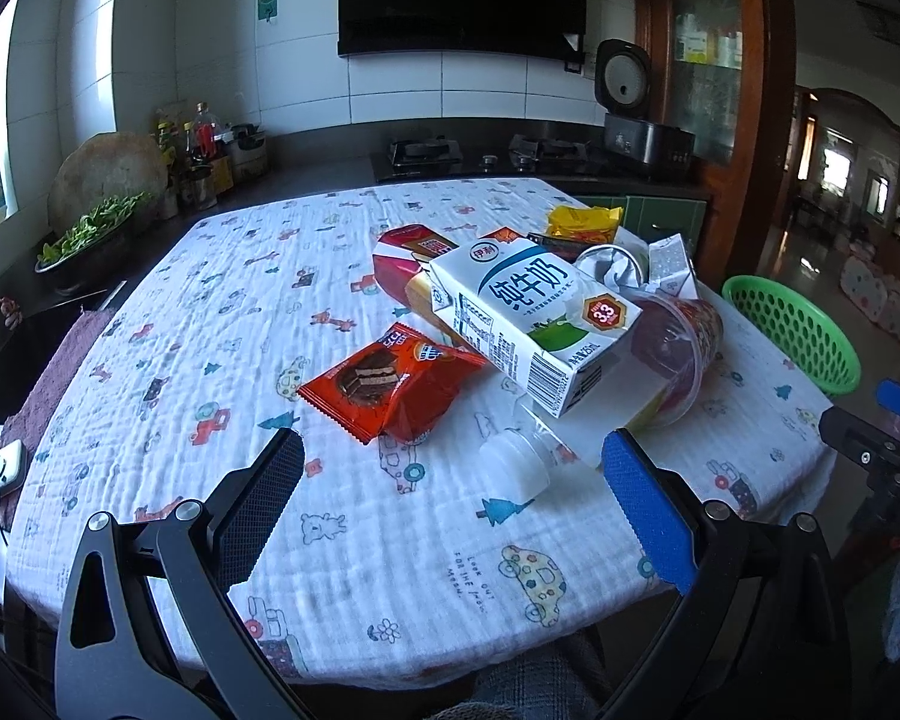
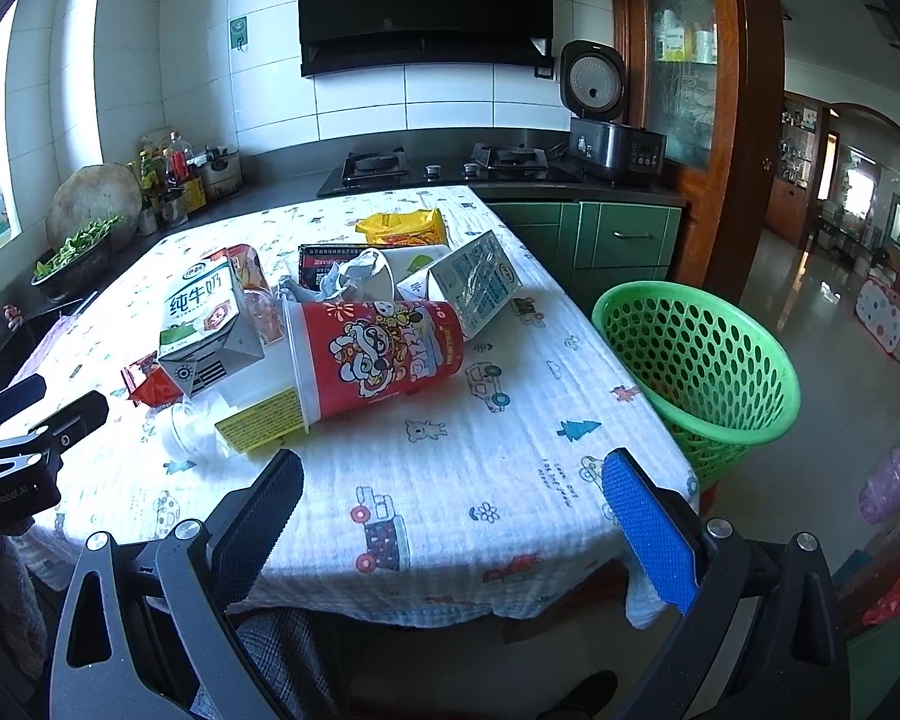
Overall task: Collect trash
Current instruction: 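Move the right tool toward the white milk carton while the left tool approaches the clear bottle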
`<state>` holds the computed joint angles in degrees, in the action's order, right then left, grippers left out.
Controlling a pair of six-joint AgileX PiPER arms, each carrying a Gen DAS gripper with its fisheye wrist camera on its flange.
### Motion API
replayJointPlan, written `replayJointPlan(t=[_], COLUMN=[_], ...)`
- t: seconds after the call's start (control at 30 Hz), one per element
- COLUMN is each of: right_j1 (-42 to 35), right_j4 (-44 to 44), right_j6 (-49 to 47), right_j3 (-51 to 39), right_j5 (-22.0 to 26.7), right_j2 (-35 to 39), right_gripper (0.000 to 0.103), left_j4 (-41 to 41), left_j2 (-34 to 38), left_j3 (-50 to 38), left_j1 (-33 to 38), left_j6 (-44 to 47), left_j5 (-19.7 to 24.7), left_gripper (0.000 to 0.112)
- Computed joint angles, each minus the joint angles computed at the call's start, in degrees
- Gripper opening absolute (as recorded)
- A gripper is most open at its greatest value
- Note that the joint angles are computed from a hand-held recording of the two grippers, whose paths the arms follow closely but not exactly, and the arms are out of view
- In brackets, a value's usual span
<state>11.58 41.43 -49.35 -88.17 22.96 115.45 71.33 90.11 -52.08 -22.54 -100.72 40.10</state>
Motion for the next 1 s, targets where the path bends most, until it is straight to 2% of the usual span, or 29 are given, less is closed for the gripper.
replayJointPlan(t=[0.53,1.0], right_j1=[2.24,5.41], right_j4=[-11.51,-15.96], right_j6=[12.12,16.41], right_j3=[-13.7,-29.72], right_j5=[6.04,14.91], right_j2=[7.07,14.07], right_gripper=[0.097,0.097], left_j4=[-4.71,-10.21], left_j2=[2.51,4.38], left_j3=[-4.16,-6.84], left_j1=[6.84,12.83], left_j6=[7.8,15.57], left_j5=[-3.78,-6.54], left_gripper=[0.098,0.098])
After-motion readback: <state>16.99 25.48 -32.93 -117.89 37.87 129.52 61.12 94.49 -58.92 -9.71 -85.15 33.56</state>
